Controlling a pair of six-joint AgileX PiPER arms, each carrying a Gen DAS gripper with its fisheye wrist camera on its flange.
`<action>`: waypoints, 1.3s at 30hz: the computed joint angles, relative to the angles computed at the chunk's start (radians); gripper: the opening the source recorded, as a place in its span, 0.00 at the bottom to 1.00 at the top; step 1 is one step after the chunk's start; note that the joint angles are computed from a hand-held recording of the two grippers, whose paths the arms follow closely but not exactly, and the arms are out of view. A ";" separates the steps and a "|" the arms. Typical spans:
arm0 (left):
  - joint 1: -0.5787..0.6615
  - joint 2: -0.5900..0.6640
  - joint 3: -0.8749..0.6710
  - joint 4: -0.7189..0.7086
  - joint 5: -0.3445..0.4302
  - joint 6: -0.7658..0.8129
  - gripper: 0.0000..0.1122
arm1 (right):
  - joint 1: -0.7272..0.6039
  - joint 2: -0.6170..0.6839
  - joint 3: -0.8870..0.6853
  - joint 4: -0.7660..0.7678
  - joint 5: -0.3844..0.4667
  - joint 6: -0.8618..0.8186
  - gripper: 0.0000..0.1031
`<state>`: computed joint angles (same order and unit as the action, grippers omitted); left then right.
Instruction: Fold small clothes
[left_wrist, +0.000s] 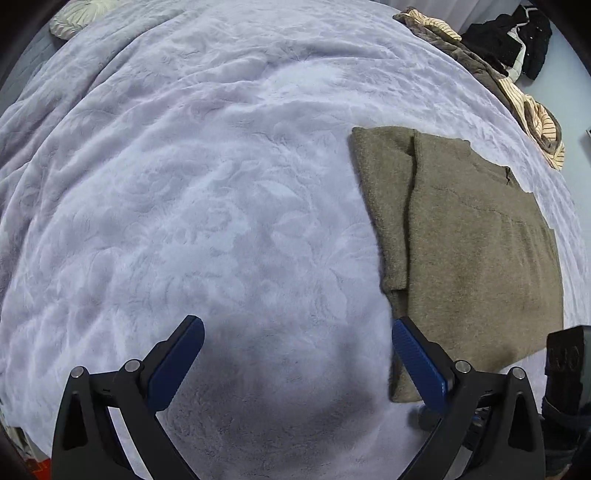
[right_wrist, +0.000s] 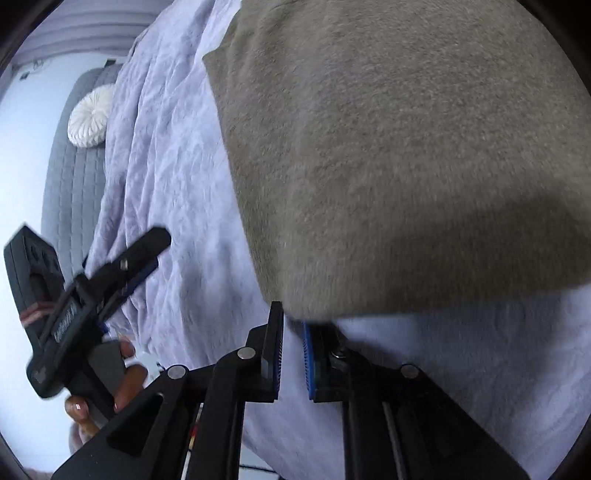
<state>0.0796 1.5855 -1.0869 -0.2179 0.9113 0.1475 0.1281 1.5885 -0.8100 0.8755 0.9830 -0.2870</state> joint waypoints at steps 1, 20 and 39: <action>-0.020 0.016 -0.022 0.000 -0.004 -0.008 0.91 | -0.020 -0.039 0.001 -0.029 0.016 0.001 0.11; -0.261 0.417 -0.384 0.174 -0.048 -0.296 0.92 | -0.521 0.215 -0.444 -0.478 -0.135 0.026 0.01; -0.285 0.333 -0.367 0.272 0.044 -0.351 0.92 | -0.482 0.022 -0.278 -0.303 -0.031 0.039 0.09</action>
